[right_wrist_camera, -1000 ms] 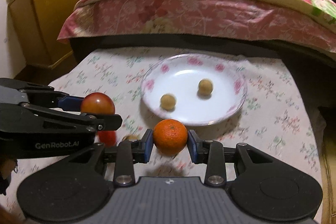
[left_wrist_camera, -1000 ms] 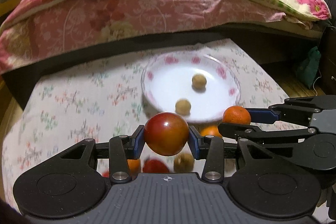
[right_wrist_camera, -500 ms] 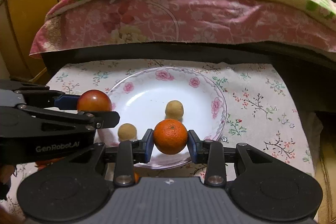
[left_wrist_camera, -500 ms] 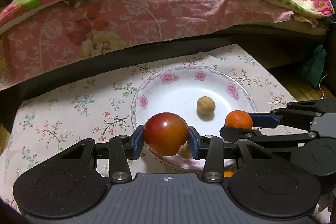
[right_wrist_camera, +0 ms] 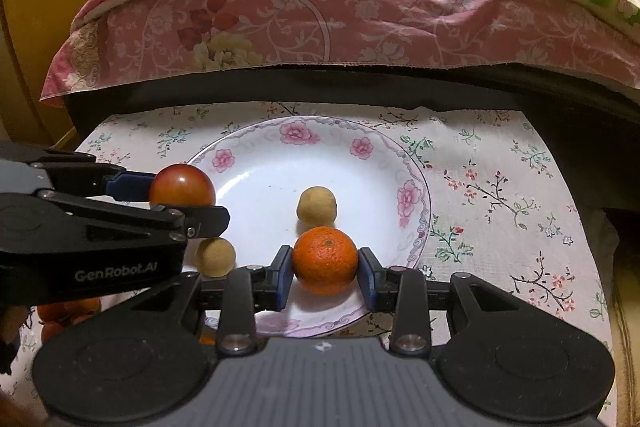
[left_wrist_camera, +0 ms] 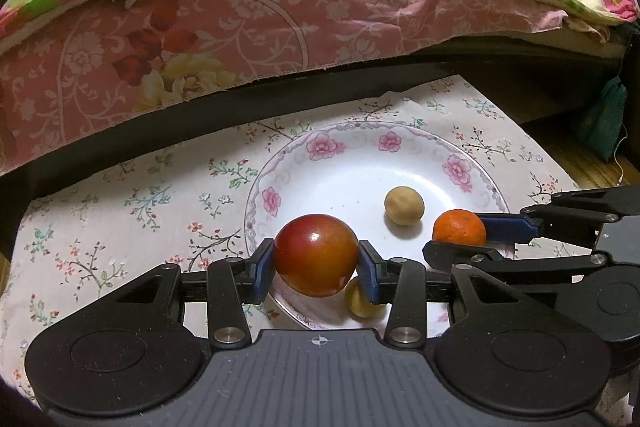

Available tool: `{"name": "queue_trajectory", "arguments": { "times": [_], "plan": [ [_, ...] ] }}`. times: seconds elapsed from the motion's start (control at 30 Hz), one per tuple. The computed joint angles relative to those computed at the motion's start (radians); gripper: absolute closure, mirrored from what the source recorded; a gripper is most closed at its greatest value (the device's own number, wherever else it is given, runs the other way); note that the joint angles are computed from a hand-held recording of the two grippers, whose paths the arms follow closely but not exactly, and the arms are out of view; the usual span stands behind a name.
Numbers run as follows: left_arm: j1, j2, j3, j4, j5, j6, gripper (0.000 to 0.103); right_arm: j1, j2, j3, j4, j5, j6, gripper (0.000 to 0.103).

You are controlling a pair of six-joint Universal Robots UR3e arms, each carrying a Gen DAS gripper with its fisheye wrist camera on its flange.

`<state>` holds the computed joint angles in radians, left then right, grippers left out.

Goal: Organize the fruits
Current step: 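Lift the large tomato and the tangerine and carry both over the plate, then open the left gripper to drop the tomato while the right drops the tangerine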

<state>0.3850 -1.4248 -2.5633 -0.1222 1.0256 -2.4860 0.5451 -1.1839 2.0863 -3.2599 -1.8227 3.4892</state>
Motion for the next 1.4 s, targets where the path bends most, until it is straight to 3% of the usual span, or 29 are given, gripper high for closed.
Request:
{"name": "queue_trajectory", "arguments": {
  "times": [0.73,0.8,1.0,1.23,1.33,1.4],
  "plan": [
    [-0.031,-0.045,0.042,0.035,0.020,-0.045,0.049,0.006,0.004,-0.006,-0.017,-0.033,0.000,0.067],
    [-0.024,-0.029,0.045,0.018,0.006,-0.043,0.044,0.005,-0.004,-0.001,-0.018,-0.032,0.003,0.066],
    [-0.003,0.065,0.029,-0.040,-0.007,-0.012,0.043,0.023,-0.016,-0.007,-0.016,-0.045,-0.007,0.064],
    [0.121,0.301,-0.004,-0.280,-0.070,0.099,0.041,0.057,-0.073,0.011,0.008,-0.098,0.006,0.064],
    [0.223,0.476,-0.011,-0.505,-0.121,0.203,0.040,0.075,-0.105,0.019,0.031,-0.116,0.018,0.064],
    [0.323,0.626,0.001,-0.741,-0.171,0.308,0.039,0.097,-0.127,0.027,0.044,-0.130,0.030,0.064]
  ]
}}
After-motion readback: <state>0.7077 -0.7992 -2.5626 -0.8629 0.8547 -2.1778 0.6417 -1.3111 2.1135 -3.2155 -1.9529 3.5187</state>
